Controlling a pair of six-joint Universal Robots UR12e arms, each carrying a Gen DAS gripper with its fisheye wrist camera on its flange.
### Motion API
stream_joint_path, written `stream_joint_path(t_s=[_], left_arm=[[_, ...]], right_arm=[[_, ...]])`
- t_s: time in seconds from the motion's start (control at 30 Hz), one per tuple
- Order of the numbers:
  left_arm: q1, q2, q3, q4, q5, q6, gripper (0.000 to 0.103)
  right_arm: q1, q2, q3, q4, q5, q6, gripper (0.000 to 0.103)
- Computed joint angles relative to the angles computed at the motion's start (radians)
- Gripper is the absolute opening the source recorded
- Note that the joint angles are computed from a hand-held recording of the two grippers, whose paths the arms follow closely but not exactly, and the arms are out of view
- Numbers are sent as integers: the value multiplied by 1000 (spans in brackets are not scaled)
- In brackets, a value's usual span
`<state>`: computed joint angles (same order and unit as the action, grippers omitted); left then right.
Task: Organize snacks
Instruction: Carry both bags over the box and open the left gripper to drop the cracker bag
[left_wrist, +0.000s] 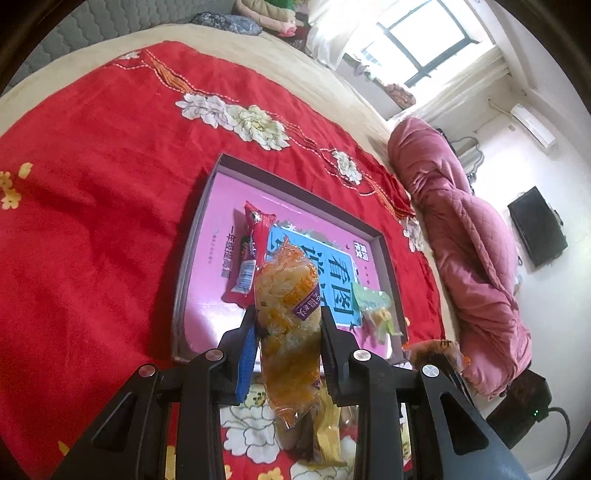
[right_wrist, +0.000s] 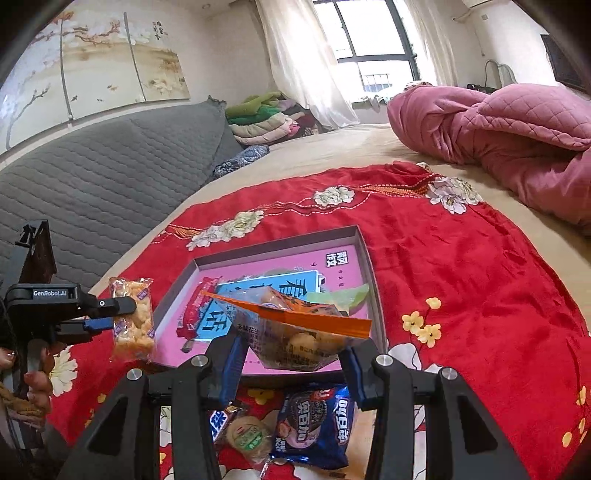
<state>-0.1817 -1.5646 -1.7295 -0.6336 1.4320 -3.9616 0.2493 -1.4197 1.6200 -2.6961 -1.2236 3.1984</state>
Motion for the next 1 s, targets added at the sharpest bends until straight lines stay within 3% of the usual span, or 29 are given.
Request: stream_joint_path(t_s=[0.4, 0.8, 1.0], left_arm=[[6, -38, 5, 18, 3, -9, 32], [6, -45, 1, -1, 24, -12, 32], [9, -48, 0, -11, 1, -15, 32]], right_arm=[[-1, 12, -5, 6, -34, 10, 46], [21, 28, -18, 46, -105, -59, 46], [31, 35, -21, 44, -136, -93, 46]])
